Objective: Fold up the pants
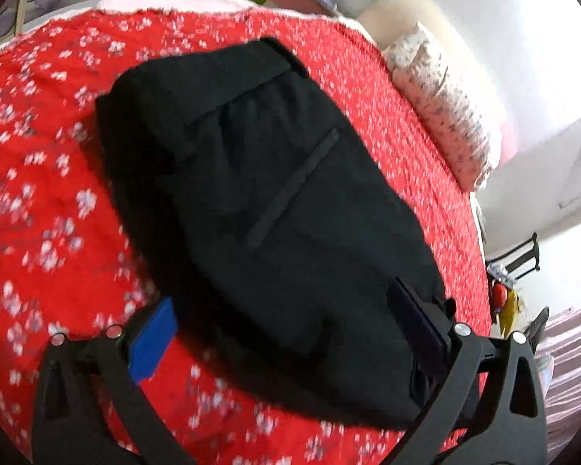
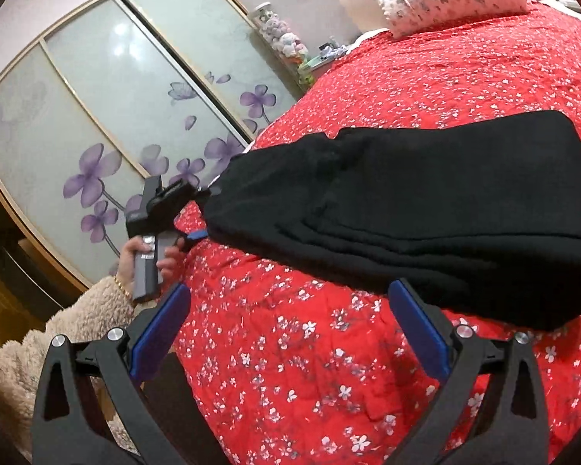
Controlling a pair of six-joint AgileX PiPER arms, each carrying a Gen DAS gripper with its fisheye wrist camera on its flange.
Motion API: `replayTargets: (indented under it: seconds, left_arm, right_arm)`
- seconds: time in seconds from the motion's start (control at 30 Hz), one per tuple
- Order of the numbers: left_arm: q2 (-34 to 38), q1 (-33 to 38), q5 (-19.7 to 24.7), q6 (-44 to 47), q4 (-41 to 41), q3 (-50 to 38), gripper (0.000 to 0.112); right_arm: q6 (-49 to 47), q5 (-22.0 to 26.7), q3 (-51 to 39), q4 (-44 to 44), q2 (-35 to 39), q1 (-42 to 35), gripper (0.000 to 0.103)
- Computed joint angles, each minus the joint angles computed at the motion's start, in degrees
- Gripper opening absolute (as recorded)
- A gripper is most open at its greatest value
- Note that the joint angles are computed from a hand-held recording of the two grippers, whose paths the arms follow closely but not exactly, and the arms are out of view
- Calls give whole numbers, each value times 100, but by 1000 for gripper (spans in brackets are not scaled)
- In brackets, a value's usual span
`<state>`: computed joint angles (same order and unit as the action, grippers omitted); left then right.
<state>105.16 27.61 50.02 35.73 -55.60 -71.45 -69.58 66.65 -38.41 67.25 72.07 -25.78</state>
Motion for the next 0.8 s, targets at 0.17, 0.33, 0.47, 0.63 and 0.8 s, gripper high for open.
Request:
replayTargets:
  seconds: [0.17,0.33,0.47,0.63,0.8]
  left_arm:
    - [-134,84,-172,1048,-1056,379,101]
    - [49,341,246,1548,-1749,406,101]
    - [89,284,263,1591,-1645,316,100]
    - [363,466,620,1443,-2043,153,91]
    - [437,490,563,1200,-2119,130,76]
  right_arm:
    - [-23,-431,119,-198,-145,534,102]
    - [86,-814,223,-414,-135,1032,102]
    - [78,-887,261,-456,-156,1105,102]
    - [57,-900,291,-477,-158,1033,102]
    - [68,-919,290,-561,-178,1047,102]
